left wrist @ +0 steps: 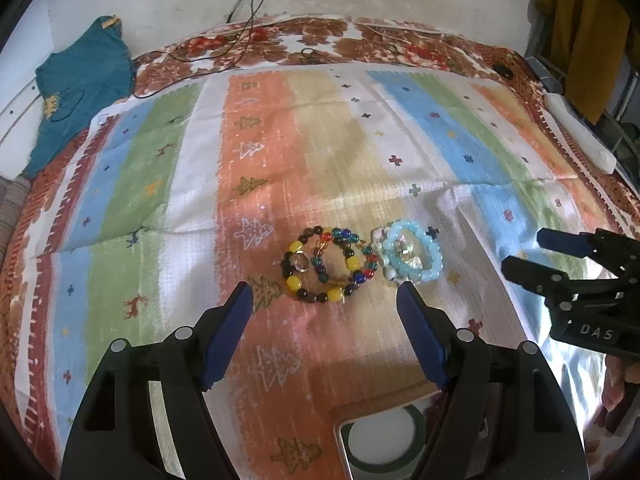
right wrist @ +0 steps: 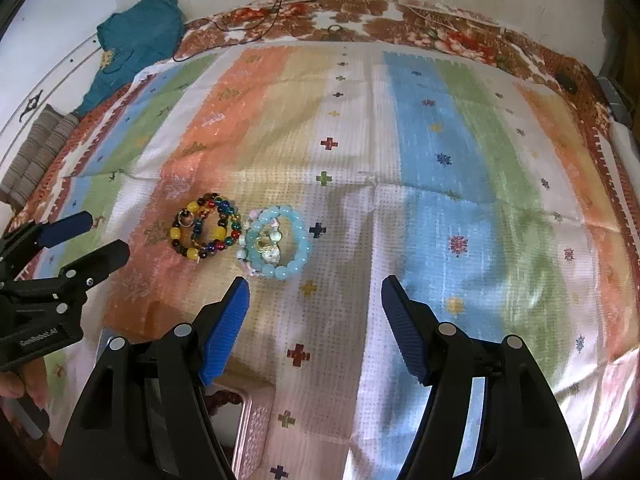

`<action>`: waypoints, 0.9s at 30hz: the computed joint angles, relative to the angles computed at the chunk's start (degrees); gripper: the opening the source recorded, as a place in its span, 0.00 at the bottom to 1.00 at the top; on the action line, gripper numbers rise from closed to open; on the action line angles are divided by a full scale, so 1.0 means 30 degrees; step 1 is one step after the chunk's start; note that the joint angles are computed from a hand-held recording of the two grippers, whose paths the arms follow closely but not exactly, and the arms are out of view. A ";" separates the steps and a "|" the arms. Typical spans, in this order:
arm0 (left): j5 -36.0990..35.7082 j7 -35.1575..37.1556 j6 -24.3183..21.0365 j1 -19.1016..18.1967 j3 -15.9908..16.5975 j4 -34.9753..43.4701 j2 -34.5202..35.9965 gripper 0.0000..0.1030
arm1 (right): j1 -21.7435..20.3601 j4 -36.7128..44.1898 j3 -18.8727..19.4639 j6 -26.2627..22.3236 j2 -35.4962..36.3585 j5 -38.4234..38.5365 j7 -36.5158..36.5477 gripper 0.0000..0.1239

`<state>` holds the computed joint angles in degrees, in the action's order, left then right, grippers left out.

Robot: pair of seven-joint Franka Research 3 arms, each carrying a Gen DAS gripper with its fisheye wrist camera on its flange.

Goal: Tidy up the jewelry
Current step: 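Move both tools back toward the remaining bracelets, then grasp the multicolour bracelet with the left tool while the right tool grasps the light blue one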

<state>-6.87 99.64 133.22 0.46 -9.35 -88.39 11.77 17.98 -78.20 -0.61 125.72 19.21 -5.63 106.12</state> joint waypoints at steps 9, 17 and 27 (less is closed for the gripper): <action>-0.0462 0.0670 -0.0294 0.0256 -0.0162 0.1358 0.1345 0.72 | 0.0047 0.1332 -0.0050 -0.0598 0.1053 0.0189 -0.0347 0.55; -0.0813 0.1631 -0.0716 0.0563 -0.0527 0.2562 0.2619 0.72 | -0.0116 0.2325 -0.0120 -0.1026 0.1990 0.0838 -0.0563 0.55; -0.0690 0.1807 -0.0140 0.0457 -0.0727 0.3685 0.3785 0.70 | -0.0025 0.3614 -0.0244 -0.1423 0.3027 0.0824 -0.0851 0.55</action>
<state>-8.94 105.06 132.80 1.83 -11.53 -77.34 23.12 17.91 -67.36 -1.34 121.45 28.29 -3.16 103.57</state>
